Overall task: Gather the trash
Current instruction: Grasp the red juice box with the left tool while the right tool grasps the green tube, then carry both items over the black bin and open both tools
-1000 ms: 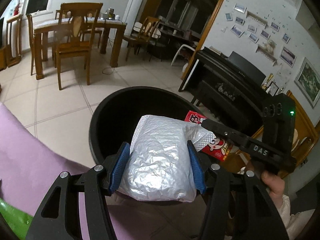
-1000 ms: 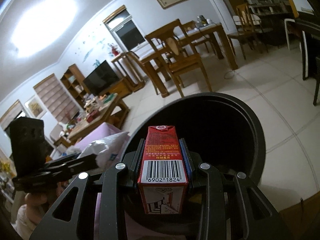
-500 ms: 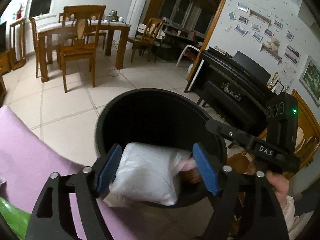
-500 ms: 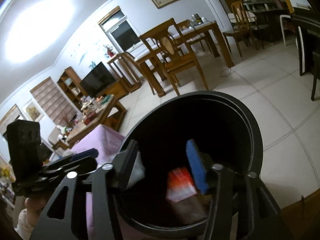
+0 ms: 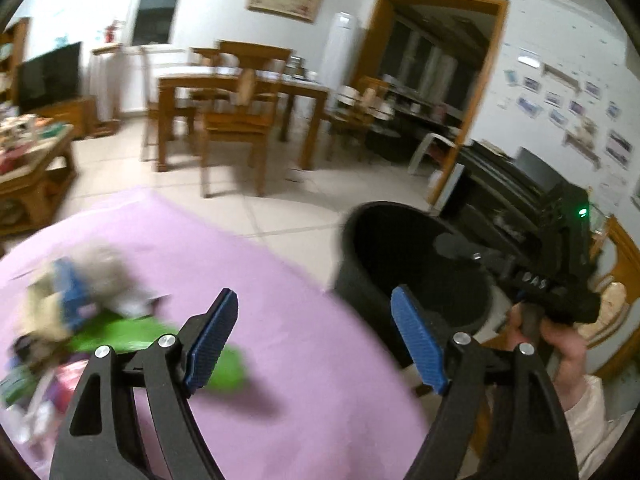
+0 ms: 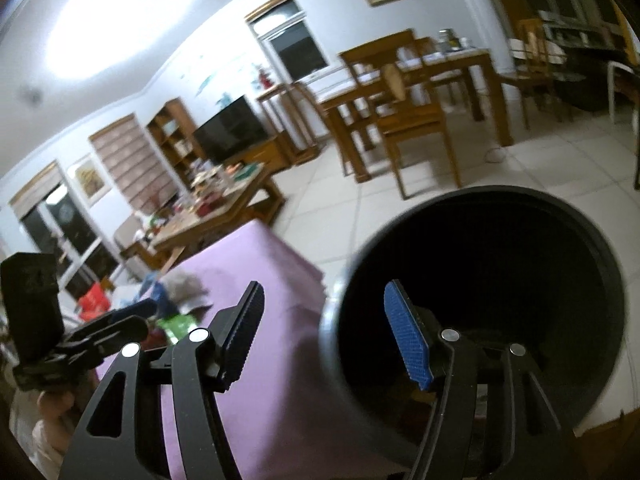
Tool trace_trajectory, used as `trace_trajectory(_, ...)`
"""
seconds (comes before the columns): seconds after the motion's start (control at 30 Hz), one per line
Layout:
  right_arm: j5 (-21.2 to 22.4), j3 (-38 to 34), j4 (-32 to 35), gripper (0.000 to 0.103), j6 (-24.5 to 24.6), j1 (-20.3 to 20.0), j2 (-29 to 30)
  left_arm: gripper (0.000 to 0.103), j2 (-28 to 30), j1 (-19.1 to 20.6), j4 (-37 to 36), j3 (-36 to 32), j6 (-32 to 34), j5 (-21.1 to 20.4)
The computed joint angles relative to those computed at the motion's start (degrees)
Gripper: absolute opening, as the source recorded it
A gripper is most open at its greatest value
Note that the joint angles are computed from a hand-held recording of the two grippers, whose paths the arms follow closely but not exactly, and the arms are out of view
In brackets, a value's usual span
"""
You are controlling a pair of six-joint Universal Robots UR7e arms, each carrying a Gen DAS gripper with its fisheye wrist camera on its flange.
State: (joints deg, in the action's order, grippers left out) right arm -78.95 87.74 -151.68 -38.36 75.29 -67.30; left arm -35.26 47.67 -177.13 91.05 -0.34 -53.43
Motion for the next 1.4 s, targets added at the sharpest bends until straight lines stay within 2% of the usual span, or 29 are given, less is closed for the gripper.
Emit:
trace_trajectory(0.2,-2.61,1.59,1.85,0.063,-3.42,5.33,3.32,0.079,-6.71,0.13,-1.59,9.52,-4.47,11.78)
trace_trajectory(0.33,-6.06,1.57,4.38,0.063,-6.12,8.92,6.67,0.078,-8.46,0.66,2.02,11.46,-6.75,15.21)
trace_trajectory(0.43,-9.08,0.84,5.85,0.063,-8.36,10.82,9.27,0.077,-8.63,1.39,3.92,11.43,-6.66,15.37)
trace_trajectory(0.5,-11.79,-0.24,6.76,0.063,-9.58,12.14,11.48,0.065,-8.42,2.08,5.62,10.67,-6.57,14.82)
trace_trajectory(0.73,-18.69,-5.09,7.93,0.062,-12.74,15.35,17.75,0.042,-7.68,3.96,7.14,10.10,-6.06,14.07)
trace_trajectory(0.77,-19.26,-5.82,8.21,0.062,-13.05,15.55,18.52,0.035,-7.62,4.17,6.92,10.13,-5.89,14.06)
trace_trajectory(0.83,-20.75,-7.78,9.15,0.062,-13.43,16.16,20.56,0.033,-7.67,4.70,6.40,10.14,-5.62,13.21)
trace_trajectory(0.87,-21.34,-8.63,9.54,0.060,-13.52,16.38,21.39,0.033,-7.64,4.70,5.75,10.42,-5.57,12.90)
trace_trajectory(0.93,-22.69,-10.46,11.01,0.046,-13.27,16.67,23.18,0.032,-7.68,4.57,4.94,10.72,-4.97,13.33)
trace_trajectory(1.1,-20.55,-10.50,12.49,0.035,-13.24,16.22,23.08,0.032,-8.11,4.14,1.37,12.07,-4.02,13.45)
trace_trajectory(1.23,-16.93,-7.60,12.07,0.033,-13.11,15.08,20.01,0.032,-8.85,3.64,-2.25,13.37,-2.53,12.72)
trace_trajectory(1.4,-9.77,-4.84,14.18,0.033,-11.23,12.33,14.01,0.032,-10.22,2.50,-6.73,15.44,-1.25,11.34)
